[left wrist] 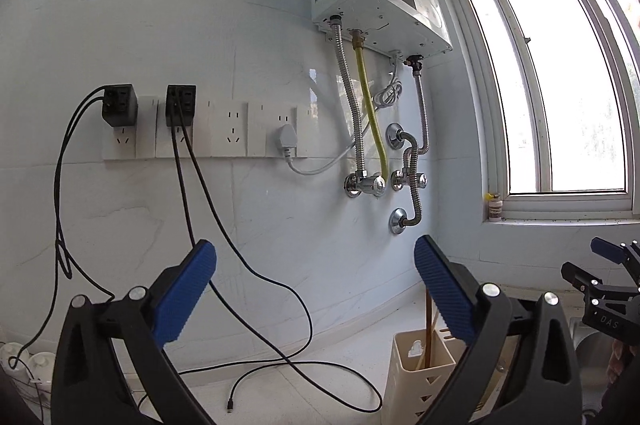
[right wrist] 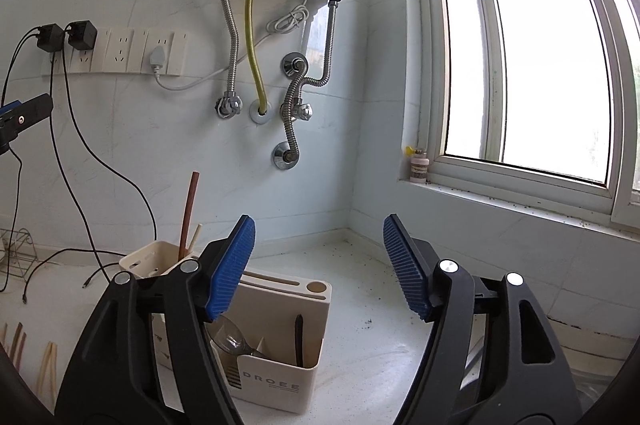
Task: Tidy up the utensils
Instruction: 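Open the left gripper to drop the chopstick in while the right drops the black spoon in, then move both open grippers back down toward the remaining chopsticks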
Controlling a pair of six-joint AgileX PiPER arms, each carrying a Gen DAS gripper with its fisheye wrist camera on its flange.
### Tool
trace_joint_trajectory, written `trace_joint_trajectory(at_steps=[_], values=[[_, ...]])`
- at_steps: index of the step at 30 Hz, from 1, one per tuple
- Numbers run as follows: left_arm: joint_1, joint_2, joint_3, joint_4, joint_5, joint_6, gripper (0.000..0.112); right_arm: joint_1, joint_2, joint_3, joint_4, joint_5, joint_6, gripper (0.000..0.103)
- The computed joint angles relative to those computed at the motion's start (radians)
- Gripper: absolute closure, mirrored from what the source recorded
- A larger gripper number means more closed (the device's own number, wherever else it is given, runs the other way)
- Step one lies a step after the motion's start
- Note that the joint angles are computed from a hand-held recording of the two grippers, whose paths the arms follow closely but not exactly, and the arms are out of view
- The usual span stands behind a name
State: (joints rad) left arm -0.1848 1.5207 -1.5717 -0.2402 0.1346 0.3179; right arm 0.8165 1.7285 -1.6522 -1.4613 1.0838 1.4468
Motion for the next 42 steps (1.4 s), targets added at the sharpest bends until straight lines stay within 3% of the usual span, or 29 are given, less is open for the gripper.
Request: trace_joint_trajectory(at_steps=[5,10,20,27,33,42], values=[[0.066,-0.080,0.029,0.078,0.088,-0.032,0.015,0.034,-0.017,-0.035,0.016,-0.014,-0.031,0.021],[0.169,-0.117,-0.026,0.066,0.303,-0.021,0.015,0.064,-0.028,-0.063,0.059,-0.052,-0.053,0.009],[0.414,-0.174,-0.038,0.022,0.587,-0.009,0.015,0.126,0.039,-0.176,0.217,-0.124,-0.157,0.009],[0.569,-0.166,-0.064,-0.063,0.837,0.010,0.015,0.140,0.157,-0.355,0.432,-0.160,-0.388,0.009],[0.635,-0.143,-0.031,-0.078,0.946,-0.013,0.015,0.139,0.238,-0.477,0.616,-0.159,-0.525,0.009],[0.668,-0.146,0.030,-0.093,0.976,-0.063,0.015,0.148,0.322,-0.605,0.748,-0.093,-0.656,0.009]])
